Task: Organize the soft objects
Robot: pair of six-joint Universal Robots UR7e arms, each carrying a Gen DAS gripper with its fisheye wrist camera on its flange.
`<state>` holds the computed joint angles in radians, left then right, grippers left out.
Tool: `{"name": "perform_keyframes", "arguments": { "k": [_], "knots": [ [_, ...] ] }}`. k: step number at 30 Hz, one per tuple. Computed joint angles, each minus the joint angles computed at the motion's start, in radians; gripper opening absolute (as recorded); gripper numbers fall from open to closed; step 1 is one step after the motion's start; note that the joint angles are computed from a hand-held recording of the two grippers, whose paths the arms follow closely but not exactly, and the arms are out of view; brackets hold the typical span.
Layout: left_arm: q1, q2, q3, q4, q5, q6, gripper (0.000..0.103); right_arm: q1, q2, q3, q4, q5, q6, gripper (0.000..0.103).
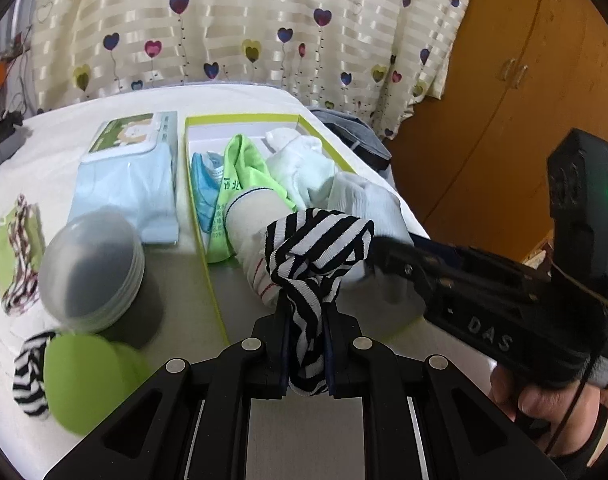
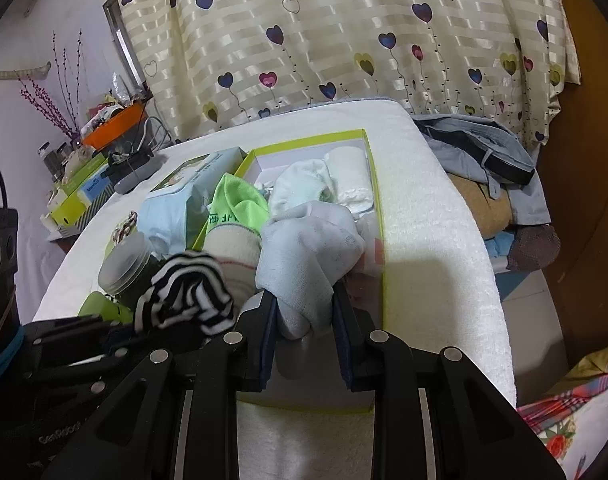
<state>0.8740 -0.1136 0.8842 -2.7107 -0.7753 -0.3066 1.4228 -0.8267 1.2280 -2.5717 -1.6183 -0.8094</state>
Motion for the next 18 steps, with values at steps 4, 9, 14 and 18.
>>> {"name": "perform_keyframes", "arguments": {
  "k": [4,9,14,18],
  "knots": [
    [0.007,0.036,-0.073,0.029,0.025,0.007,0.012,0.003,0.013,-0.022,0.009,-0.004,0.0,0.027],
    [0.016,0.068,-0.145,0.066,0.046,-0.004,0.012,0.012,0.051,-0.079,0.033,-0.011,0.001,0.027],
    [0.016,0.06,-0.133,0.062,0.036,-0.006,0.012,0.015,0.054,-0.09,0.05,-0.007,0.001,0.027],
    [0.009,0.037,-0.083,0.01,0.027,0.019,0.02,0.016,0.023,-0.031,-0.001,-0.01,-0.026,0.039]
  ]
}}
